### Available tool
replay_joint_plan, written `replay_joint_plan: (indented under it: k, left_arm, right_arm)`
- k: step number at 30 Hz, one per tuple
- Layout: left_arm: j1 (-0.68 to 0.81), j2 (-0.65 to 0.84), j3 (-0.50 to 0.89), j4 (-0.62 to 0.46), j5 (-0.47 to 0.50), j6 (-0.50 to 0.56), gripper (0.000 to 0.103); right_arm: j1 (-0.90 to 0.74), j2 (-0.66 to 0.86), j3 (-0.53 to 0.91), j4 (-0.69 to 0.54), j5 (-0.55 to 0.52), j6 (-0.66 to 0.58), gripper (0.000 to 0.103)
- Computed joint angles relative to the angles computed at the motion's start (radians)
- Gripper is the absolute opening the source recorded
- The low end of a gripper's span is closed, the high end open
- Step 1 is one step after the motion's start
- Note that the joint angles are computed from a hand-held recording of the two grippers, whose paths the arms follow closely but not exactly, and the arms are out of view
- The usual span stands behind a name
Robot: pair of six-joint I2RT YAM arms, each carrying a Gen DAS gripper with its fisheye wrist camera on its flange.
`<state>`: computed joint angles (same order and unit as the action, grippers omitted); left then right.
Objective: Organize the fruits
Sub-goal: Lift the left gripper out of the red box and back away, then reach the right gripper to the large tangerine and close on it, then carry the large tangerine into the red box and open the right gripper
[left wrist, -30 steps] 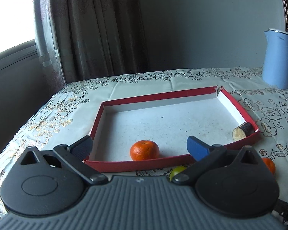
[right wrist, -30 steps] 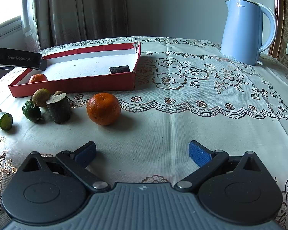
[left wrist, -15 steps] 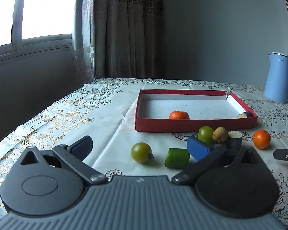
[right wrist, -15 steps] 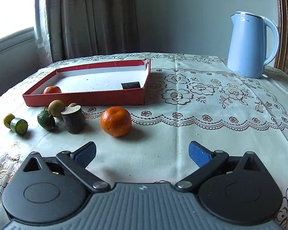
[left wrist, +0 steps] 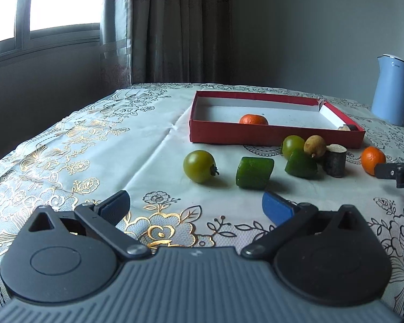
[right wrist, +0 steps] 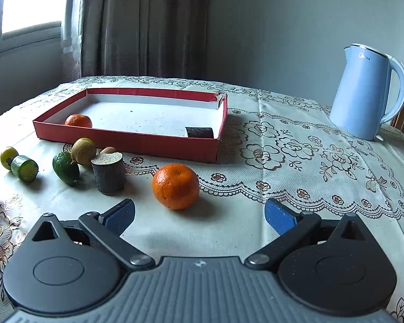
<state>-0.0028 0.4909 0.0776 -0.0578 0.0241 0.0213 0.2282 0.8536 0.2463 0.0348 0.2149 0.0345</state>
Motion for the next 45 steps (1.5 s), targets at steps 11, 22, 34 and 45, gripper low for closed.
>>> replay_joint_plan:
  k: [11, 22, 34, 45]
  left_arm:
    - [-0.063, 0.134, 0.045, 0.016, -0.073, 0.006, 0.103]
    - [-0.001, 0.189, 0.069, 0.013, 0.005, -0.007, 0.103]
    - [-0.008, 0.190, 0.070, 0.010, -0.001, -0.017, 0.103]
    - [0.005, 0.192, 0.070, 0.008, 0.014, -0.017, 0.103]
  right_arm:
    - [-0.077, 0.231, 0.095, 0.082, -0.094, 0.000, 0.103]
    - [-0.124, 0.315, 0.152, 0.061, -0.171, 0.005, 0.084]
    - [-0.107, 0.304, 0.144, 0.078, -0.191, -0.001, 0.054]
    - [-0.085, 0.299, 0.133, 0.100, -0.187, 0.013, 0.043]
